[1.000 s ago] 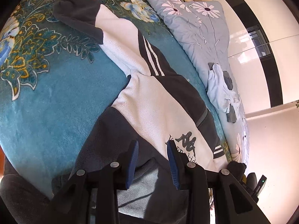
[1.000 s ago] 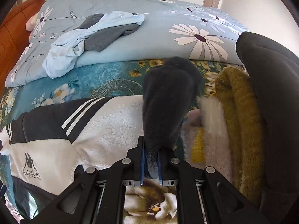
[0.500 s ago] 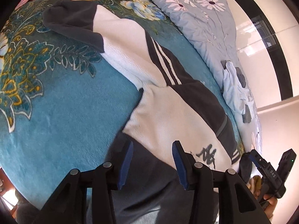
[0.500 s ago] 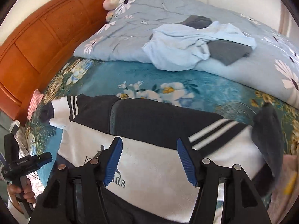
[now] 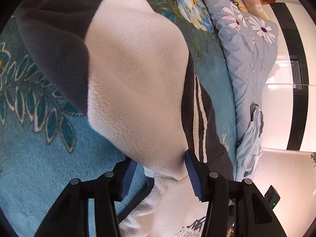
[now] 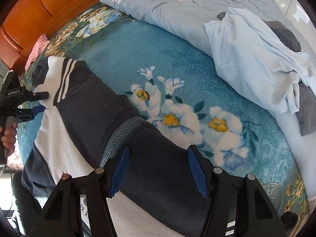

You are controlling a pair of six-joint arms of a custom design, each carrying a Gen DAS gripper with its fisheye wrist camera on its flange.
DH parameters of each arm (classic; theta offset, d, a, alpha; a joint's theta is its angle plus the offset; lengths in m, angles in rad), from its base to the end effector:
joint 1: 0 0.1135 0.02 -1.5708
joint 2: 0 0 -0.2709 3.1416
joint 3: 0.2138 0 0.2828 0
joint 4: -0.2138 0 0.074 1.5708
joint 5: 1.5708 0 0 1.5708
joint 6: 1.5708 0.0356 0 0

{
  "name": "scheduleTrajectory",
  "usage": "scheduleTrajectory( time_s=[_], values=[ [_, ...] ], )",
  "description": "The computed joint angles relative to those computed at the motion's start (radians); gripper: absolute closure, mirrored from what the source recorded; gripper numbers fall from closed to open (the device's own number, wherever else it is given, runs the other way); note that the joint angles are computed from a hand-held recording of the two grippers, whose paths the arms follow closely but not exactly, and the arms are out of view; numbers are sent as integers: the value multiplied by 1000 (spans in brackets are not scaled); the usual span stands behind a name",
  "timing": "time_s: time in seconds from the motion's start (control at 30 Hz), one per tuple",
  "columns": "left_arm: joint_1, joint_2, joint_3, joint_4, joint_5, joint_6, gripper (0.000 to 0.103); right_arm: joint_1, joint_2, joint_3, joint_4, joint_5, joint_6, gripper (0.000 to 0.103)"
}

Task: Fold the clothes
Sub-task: 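Grasp the hoodie hood with the right gripper and lift it toward the left gripper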

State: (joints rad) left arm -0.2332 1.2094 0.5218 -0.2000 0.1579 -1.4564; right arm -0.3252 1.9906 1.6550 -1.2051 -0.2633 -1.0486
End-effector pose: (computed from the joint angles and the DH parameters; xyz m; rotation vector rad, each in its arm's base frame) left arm 0.2369 -0.0620 0.1532 -1.4740 2.2329 -0.8516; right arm 0.3956 -0.1236 0.2182 -1.0455 2.7469 0.2729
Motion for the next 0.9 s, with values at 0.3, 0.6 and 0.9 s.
scheduleTrajectory(
  time_s=[0.3,0.6,0.9],
  values=[
    [-56,-124,-71,20,-102,-44,92,0,-48,-80,18,15,13,77],
    [-492,-671,-227,-347,-479,-350,94,-237,-341,-284,-219,-128,-329,91],
    [-787,-709,-235,-468,-622,-643,89,-444,-455,-554,-217,-16,-480,87]
  ],
)
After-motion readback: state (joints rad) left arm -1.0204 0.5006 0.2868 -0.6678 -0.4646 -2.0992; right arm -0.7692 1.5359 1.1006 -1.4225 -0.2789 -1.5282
